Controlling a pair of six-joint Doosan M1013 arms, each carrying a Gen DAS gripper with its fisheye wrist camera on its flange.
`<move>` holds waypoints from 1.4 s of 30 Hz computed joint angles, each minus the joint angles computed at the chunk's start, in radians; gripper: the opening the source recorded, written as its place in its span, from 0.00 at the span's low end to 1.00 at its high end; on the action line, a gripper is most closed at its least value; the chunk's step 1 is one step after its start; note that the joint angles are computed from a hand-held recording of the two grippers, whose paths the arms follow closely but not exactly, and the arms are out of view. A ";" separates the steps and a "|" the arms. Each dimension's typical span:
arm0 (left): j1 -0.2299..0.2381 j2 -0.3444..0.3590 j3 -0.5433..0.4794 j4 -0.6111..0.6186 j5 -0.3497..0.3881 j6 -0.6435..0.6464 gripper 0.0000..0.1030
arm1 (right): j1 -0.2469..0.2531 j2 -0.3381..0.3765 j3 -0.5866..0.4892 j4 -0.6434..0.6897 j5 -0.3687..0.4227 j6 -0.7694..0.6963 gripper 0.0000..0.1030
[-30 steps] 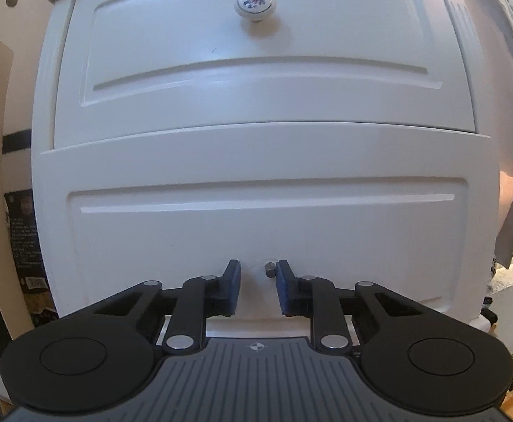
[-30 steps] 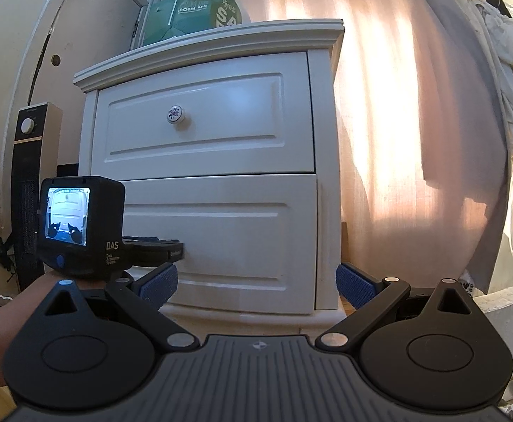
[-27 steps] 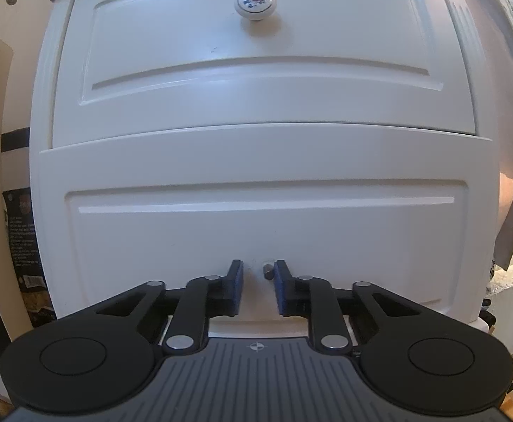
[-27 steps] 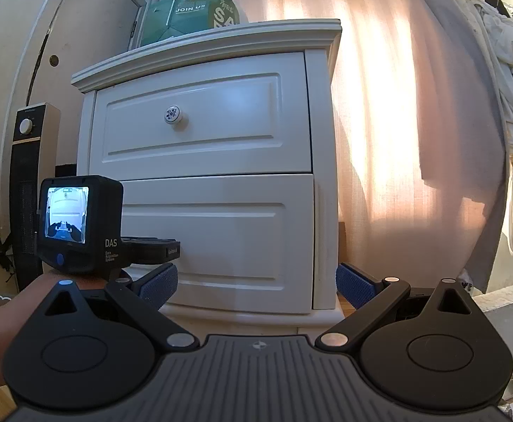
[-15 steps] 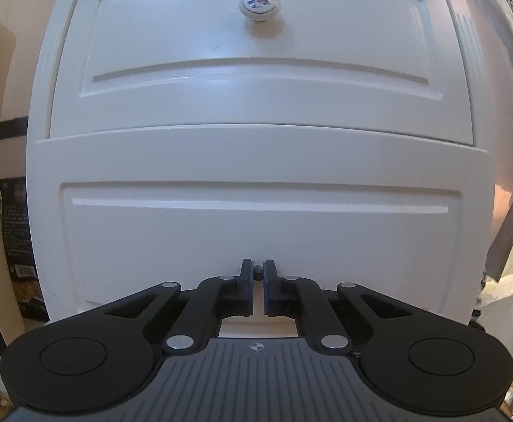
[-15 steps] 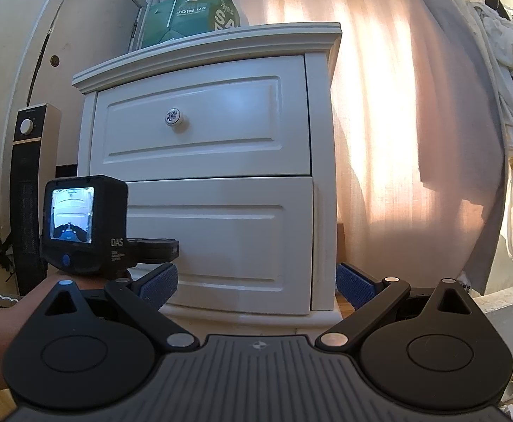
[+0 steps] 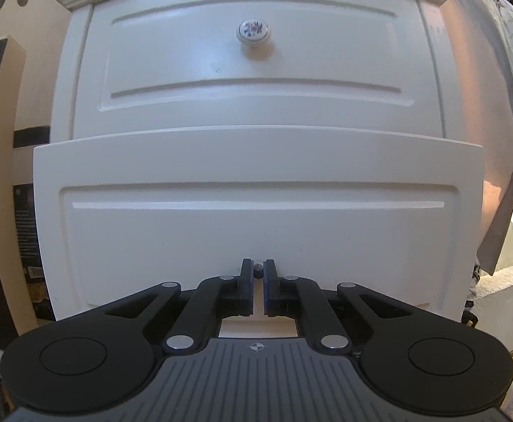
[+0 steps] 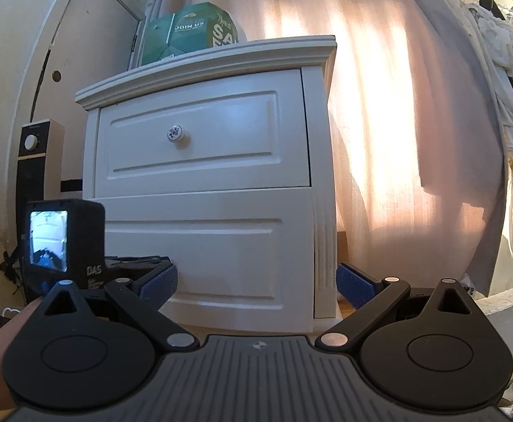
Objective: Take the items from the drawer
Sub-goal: 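Pull the lower drawer outward with the left tool, then open it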
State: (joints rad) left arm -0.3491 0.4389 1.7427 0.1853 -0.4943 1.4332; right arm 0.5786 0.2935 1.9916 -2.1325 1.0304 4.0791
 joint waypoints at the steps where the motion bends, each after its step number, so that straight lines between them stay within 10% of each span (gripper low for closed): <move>1: 0.007 -0.006 0.006 0.018 -0.001 -0.018 0.03 | 0.001 -0.002 0.004 -0.005 0.001 0.006 1.00; 42: 0.038 -0.185 0.257 0.036 -0.075 -0.025 0.00 | 0.042 -0.039 0.066 -0.049 0.033 0.080 1.00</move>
State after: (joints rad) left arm -0.3110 0.2537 1.9997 0.2213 -0.5697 1.4087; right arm 0.6207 0.2546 2.0581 -2.1815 1.0636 4.1590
